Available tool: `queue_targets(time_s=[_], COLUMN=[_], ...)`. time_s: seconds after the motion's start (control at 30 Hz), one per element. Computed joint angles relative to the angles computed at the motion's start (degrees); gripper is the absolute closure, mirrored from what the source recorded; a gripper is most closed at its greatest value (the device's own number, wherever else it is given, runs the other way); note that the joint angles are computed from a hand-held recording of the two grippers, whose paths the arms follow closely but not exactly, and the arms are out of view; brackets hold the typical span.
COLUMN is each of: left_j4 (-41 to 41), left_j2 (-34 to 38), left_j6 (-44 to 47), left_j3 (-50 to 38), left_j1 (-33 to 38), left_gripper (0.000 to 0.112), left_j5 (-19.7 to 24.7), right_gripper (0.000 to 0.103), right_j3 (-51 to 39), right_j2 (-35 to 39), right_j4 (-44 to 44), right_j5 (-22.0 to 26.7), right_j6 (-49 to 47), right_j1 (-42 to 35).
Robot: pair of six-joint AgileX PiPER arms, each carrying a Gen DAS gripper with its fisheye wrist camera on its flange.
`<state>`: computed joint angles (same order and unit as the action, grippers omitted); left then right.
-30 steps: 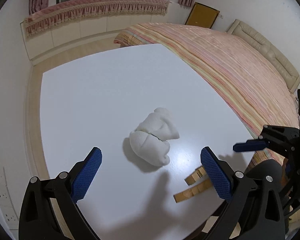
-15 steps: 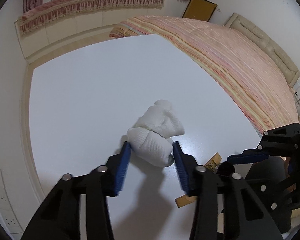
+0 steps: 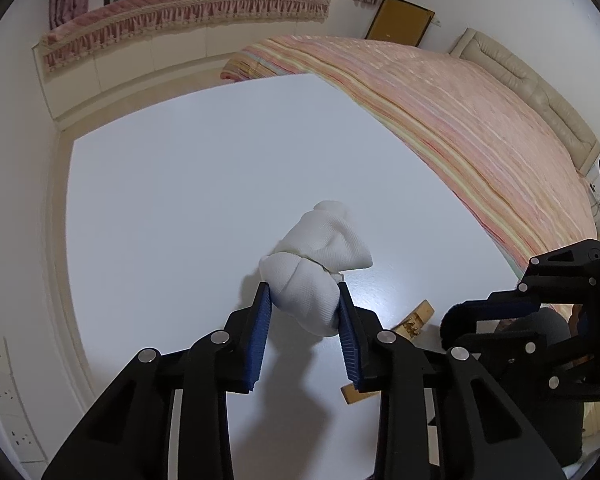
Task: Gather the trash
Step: 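Grasp the white cloth with the left tool while the right tool grasps the black pompom, then carry the cloth and pompom over the pink bin and open both tools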
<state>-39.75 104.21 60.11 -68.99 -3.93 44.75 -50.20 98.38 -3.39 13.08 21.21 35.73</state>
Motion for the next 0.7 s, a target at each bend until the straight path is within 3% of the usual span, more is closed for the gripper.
queue_targets(time_s=[0.4, 0.7], left_j4=[-2.44, -4.48], left_j2=[-11.14, -22.85], left_j6=[2.66, 6.59], left_j3=[7.46, 16.11], left_j1=[2.96, 6.56], left_gripper=[0.081, 0.081], left_j5=[2.25, 6.33], right_gripper=[0.084, 0.084], right_j3=[4.91, 9.15], right_j2=[-8.85, -17.51], right_j4=[-17.04, -32.52], right_j5=[1.15, 6.08], right_j6=[20.35, 39.89], right_j1=[3.92, 11.16])
